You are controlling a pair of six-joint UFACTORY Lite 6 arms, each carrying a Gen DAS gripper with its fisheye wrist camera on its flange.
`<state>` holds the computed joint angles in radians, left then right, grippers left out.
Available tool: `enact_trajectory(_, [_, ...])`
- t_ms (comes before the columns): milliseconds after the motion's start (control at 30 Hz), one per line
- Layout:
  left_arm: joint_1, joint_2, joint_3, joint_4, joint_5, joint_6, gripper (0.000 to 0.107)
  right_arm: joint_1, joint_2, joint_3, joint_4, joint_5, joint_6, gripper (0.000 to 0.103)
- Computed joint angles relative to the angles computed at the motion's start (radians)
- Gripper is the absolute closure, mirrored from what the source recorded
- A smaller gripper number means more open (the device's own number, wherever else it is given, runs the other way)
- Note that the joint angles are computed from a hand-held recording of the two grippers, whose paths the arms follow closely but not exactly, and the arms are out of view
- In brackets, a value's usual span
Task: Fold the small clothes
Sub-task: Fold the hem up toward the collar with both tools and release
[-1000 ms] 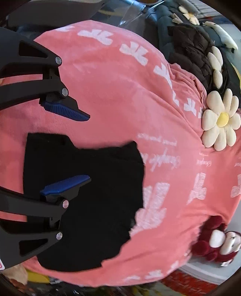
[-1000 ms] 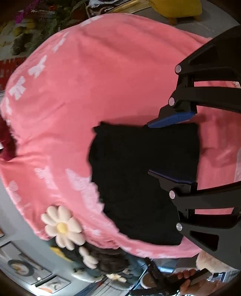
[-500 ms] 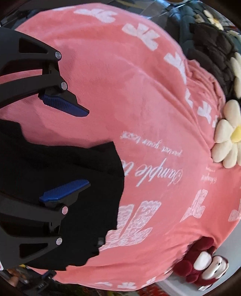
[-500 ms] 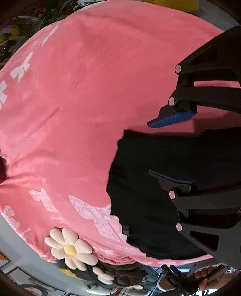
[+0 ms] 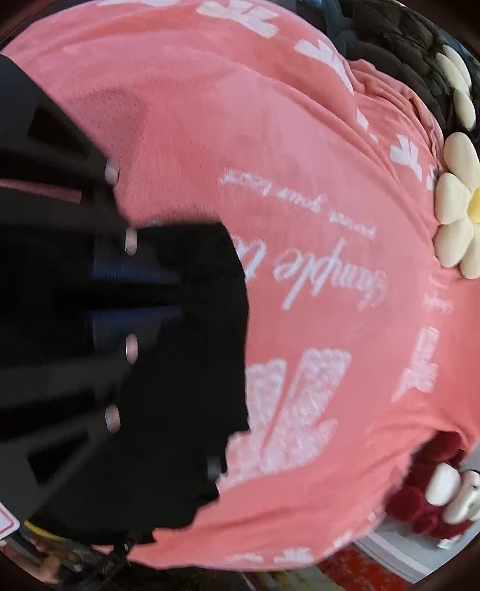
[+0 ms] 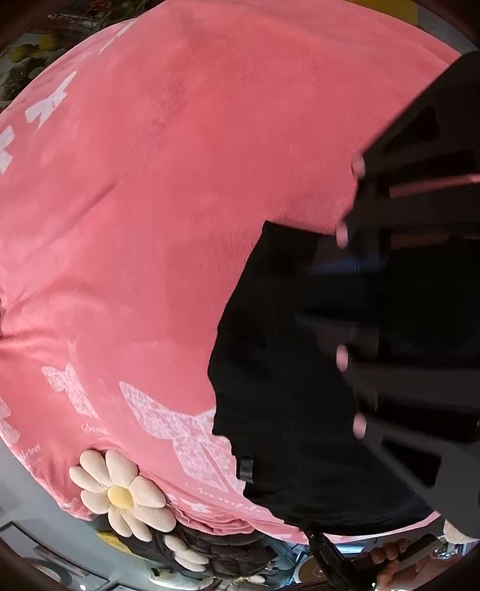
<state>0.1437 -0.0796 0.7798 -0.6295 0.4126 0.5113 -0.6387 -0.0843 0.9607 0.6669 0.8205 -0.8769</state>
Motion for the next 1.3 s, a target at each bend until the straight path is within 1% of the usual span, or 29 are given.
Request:
enact_trajectory(67, [0.062, -0.112, -0.042, -0.120, 0.040, 0.132, 0.102, -0.028, -0.089, -0.013, 0.068, 0.035, -0.073, 0.101])
enact_trajectory(133, [0.155, -0.219, -0.059, -0.218, 0.133, 0.229, 0.102, -0.045, -0.167, 0.007, 0.120, 0.077, -0.102, 0.101])
enact_trajectory(200, [0.192, -0.257, -0.051, -0.226, 0.162, 0.227, 0.102, -0.043, -0.180, 0.045, 0.155, 0.093, -0.097, 0.101])
enact_trajectory(233, [0.191, -0.262, -0.043, -0.203, 0.145, 0.196, 0.102, -0.019, -0.157, 0.069, 0.153, 0.074, -0.081, 0.101])
enact_trajectory(267, [0.160, -0.247, -0.037, -0.144, 0.089, 0.133, 0.102, 0.026, -0.119, 0.084, 0.109, 0.021, -0.040, 0.100])
enact_trajectory(300, [0.125, -0.203, -0.027, -0.087, 0.041, 0.075, 0.100, 0.092, -0.053, 0.085, 0.023, -0.072, 0.028, 0.099])
enact_trajectory(333, [0.097, -0.132, 0.008, 0.001, 0.034, -0.013, 0.092, 0.133, 0.018, 0.085, -0.068, -0.132, 0.101, 0.094])
enact_trajectory(400, [0.064, -0.032, -0.009, 0.113, -0.025, -0.138, 0.091, 0.131, 0.078, 0.060, -0.126, -0.162, 0.173, 0.094])
enact_trajectory(433, [0.068, -0.045, -0.028, 0.106, -0.032, -0.139, 0.091, 0.090, 0.054, 0.053, -0.093, -0.123, 0.169, 0.094])
enact_trajectory(467, [0.094, -0.100, -0.058, 0.057, -0.011, -0.098, 0.091, 0.019, -0.011, 0.032, -0.017, -0.047, 0.123, 0.094])
enact_trajectory(500, [0.123, -0.155, -0.095, -0.021, 0.009, -0.015, 0.084, -0.035, -0.054, -0.010, 0.064, -0.012, 0.036, 0.094])
enact_trajectory(533, [0.157, -0.222, -0.131, -0.072, 0.045, 0.052, 0.070, -0.105, -0.113, -0.047, 0.104, 0.058, -0.034, 0.094])
enact_trajectory(600, [0.236, -0.416, -0.234, -0.133, 0.131, 0.167, 0.062, -0.218, -0.203, -0.108, 0.121, 0.185, -0.135, 0.094])
enact_trajectory(667, [0.282, -0.581, -0.320, -0.108, 0.223, 0.195, 0.062, -0.324, -0.295, -0.195, 0.089, 0.278, -0.232, 0.094])
enact_trajectory(733, [0.321, -0.708, -0.397, -0.099, 0.309, 0.205, 0.062, -0.331, -0.327, -0.272, 0.031, 0.255, -0.259, 0.095])
enact_trajectory(767, [0.333, -0.773, -0.447, -0.090, 0.357, 0.205, 0.062, -0.319, -0.319, -0.327, -0.024, 0.188, -0.260, 0.097])
enact_trajectory(800, [0.309, -0.825, -0.502, -0.045, 0.363, 0.168, 0.061, -0.326, -0.304, -0.350, -0.045, 0.159, -0.267, 0.100])
enact_trajectory(867, [0.189, -0.872, -0.574, 0.111, 0.304, -0.016, 0.061, -0.380, -0.340, -0.353, -0.025, 0.202, -0.270, 0.100])
enact_trajectory(900, [0.156, -0.883, -0.601, 0.176, 0.292, -0.087, 0.061, -0.420, -0.386, -0.338, -0.008, 0.272, -0.281, 0.095])
enact_trajectory(933, [0.126, -0.877, -0.620, 0.223, 0.267, -0.147, 0.061, -0.448, -0.415, -0.331, 0.004, 0.315, -0.303, 0.095])
enact_trajectory(967, [0.128, -0.913, -0.644, 0.238, 0.277, -0.165, 0.061, -0.468, -0.448, -0.329, 0.012, 0.357, -0.333, 0.095])
enact_trajectory(1000, [0.132, -0.951, -0.658, 0.242, 0.289, -0.172, 0.061, -0.450, -0.470, -0.335, -0.001, 0.358, -0.328, 0.095])
enact_trajectory(1067, [0.101, -0.956, -0.658, 0.290, 0.289, -0.236, 0.061, -0.392, -0.475, -0.404, -0.084, 0.246, -0.318, 0.097])
enact_trajectory(1100, [0.088, -0.955, -0.655, 0.309, 0.286, -0.263, 0.061, -0.404, -0.441, -0.422, -0.100, 0.202, -0.344, 0.099])
enact_trajectory(1133, [0.071, -0.944, -0.650, 0.327, 0.278, -0.291, 0.061, -0.457, -0.409, -0.424, -0.074, 0.200, -0.369, 0.100])
enact_trajectory(1167, [0.074, -0.939, -0.640, 0.339, 0.289, -0.307, 0.061, -0.494, -0.415, -0.405, -0.078, 0.229, -0.353, 0.100])
enact_trajectory(1200, [0.088, -0.952, -0.629, 0.338, 0.321, -0.314, 0.060, -0.544, -0.438, -0.382, -0.066, 0.291, -0.363, 0.100])
enact_trajectory(1233, [0.106, -0.983, -0.627, 0.329, 0.358, -0.309, 0.059, -0.589, -0.470, -0.383, -0.048, 0.337, -0.393, 0.094])
enact_trajectory(1300, [0.196, -1.075, -0.624, 0.296, 0.465, -0.237, 0.057, -0.674, -0.525, -0.392, -0.043, 0.428, -0.459, 0.094])
